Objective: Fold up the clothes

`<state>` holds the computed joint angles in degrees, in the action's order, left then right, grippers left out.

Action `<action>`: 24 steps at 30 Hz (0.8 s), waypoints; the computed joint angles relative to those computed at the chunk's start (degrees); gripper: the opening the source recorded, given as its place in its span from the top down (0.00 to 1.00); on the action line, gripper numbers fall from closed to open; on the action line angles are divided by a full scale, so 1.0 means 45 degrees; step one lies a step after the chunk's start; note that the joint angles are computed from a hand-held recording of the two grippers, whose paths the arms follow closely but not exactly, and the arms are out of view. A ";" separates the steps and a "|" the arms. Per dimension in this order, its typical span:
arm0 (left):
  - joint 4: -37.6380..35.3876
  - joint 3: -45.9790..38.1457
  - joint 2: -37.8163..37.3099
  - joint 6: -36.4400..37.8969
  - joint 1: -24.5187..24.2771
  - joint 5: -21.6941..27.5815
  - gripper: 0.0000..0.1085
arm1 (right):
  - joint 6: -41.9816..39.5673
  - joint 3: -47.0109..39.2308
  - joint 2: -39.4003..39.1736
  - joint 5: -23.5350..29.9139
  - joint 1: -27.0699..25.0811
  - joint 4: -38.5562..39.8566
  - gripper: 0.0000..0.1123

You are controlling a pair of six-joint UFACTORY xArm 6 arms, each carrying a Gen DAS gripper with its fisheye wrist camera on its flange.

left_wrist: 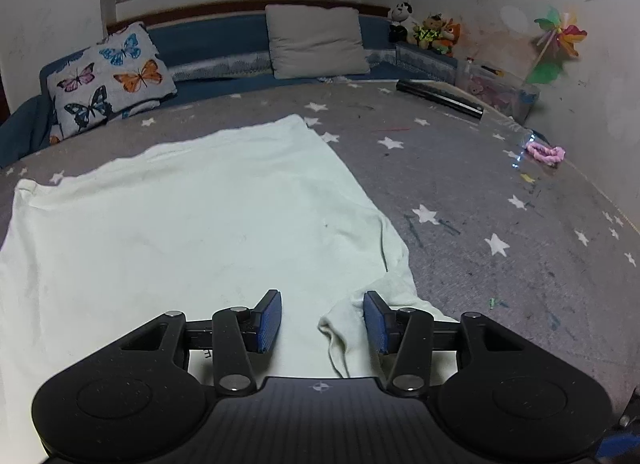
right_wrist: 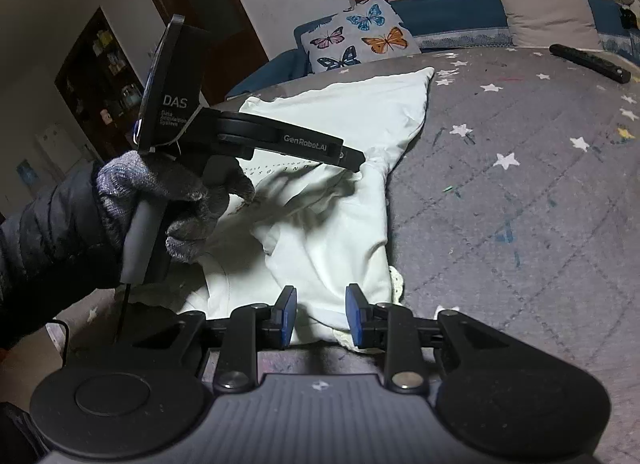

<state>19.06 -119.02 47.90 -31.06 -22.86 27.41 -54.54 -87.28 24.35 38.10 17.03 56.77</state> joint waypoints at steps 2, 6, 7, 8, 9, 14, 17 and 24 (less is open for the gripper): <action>0.0141 0.0924 -0.0626 -0.0247 0.0021 -0.0585 0.55 | -0.0139 0.0153 -0.0191 -0.0241 0.0012 0.0053 0.76; 0.0537 0.2817 -0.1880 -0.0813 -0.0017 -0.1768 0.54 | -0.0344 0.0444 -0.0409 -0.1093 0.0076 0.0314 0.76; 0.0533 0.3177 -0.2121 -0.0839 -0.0047 -0.1992 0.54 | -0.0218 0.0459 -0.0381 -0.1264 0.0077 0.0276 0.76; 0.0354 0.3445 -0.2282 -0.0642 -0.0099 -0.2182 0.54 | -0.0050 0.0447 -0.0327 -0.1337 0.0073 0.0188 0.76; 0.0091 0.3657 -0.2390 -0.0283 -0.0167 -0.2390 0.54 | 0.0106 0.0434 -0.0273 -0.1380 0.0065 0.0100 0.76; -0.1412 0.3053 -0.1861 0.1607 -0.0523 -0.2257 0.59 | 0.0643 0.0378 -0.0026 -0.1276 0.0020 -0.0128 0.94; -0.1492 0.2170 -0.1151 0.1698 -0.0558 -0.1781 0.63 | 0.0503 0.0767 -0.0392 -0.1270 0.0015 0.0082 0.96; -0.1247 0.2184 -0.1046 0.1086 -0.0453 -0.1911 0.63 | 0.1201 0.1119 -0.0677 -0.1010 -0.0019 -0.0625 0.94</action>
